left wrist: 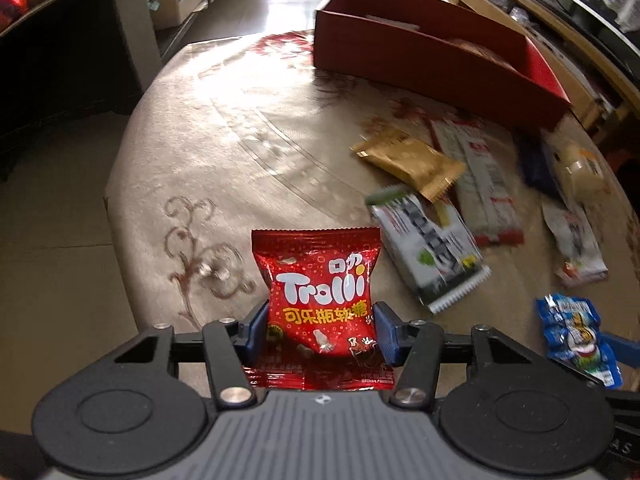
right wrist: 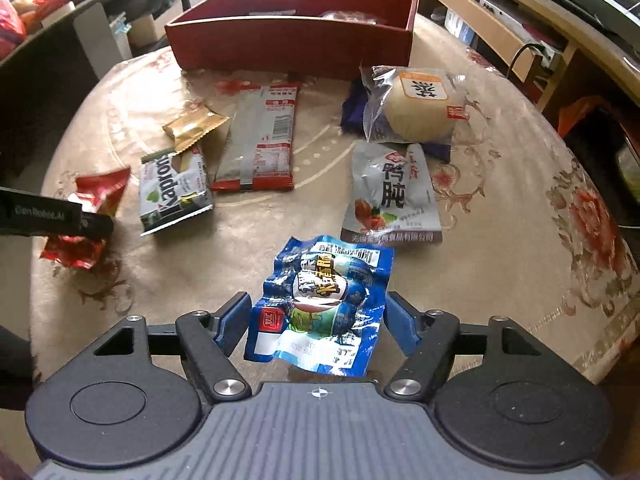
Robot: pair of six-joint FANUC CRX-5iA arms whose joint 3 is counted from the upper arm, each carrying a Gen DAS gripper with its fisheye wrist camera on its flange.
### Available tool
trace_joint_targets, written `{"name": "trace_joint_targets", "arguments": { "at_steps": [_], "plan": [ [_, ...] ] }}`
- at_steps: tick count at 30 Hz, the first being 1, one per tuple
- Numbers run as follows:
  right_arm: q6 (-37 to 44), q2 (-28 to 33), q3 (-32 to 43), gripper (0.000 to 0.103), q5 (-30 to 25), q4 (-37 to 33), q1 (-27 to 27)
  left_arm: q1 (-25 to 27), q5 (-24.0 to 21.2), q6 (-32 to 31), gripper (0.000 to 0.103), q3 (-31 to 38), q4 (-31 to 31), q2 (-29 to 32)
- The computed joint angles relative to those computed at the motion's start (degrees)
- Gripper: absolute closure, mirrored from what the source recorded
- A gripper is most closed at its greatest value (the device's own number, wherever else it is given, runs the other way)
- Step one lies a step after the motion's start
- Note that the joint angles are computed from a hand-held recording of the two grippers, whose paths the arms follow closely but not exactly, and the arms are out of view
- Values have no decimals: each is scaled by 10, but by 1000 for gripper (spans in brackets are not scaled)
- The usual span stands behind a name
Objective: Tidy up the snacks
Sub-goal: 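Grasp the red Trolli bag with the left tool while the right tool grasps the blue sausage pack, then carry both packs into the red box and open both tools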
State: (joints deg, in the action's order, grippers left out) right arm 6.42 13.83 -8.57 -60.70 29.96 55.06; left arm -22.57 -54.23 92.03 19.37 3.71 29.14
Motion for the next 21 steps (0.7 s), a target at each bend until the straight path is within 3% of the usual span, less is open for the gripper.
{"name": "trace_joint_targets", "arguments": {
  "at_steps": [5,14,16,17,19,21],
  "plan": [
    [20,13,9,25,-17,-20,7,-13,-3,-10,47,-10,-25,-6],
    [23,30,24,17,-16,-25,-8,-28,-8,27,27,9,-74,3],
    [16,28,24,19,-11,-31,-11,-25,-7,26,31,8,-65,4],
    [16,28,24,24,-14,-28,-9,-24,-3,18,34,3,-58,2],
    [24,30,27,28,-16,-24,-5,-25,3,6,49,-3,-55,-3],
    [29,35,32,28,-23,-19,-1,-26,1,2,50,-6,-51,-6]
  ]
}}
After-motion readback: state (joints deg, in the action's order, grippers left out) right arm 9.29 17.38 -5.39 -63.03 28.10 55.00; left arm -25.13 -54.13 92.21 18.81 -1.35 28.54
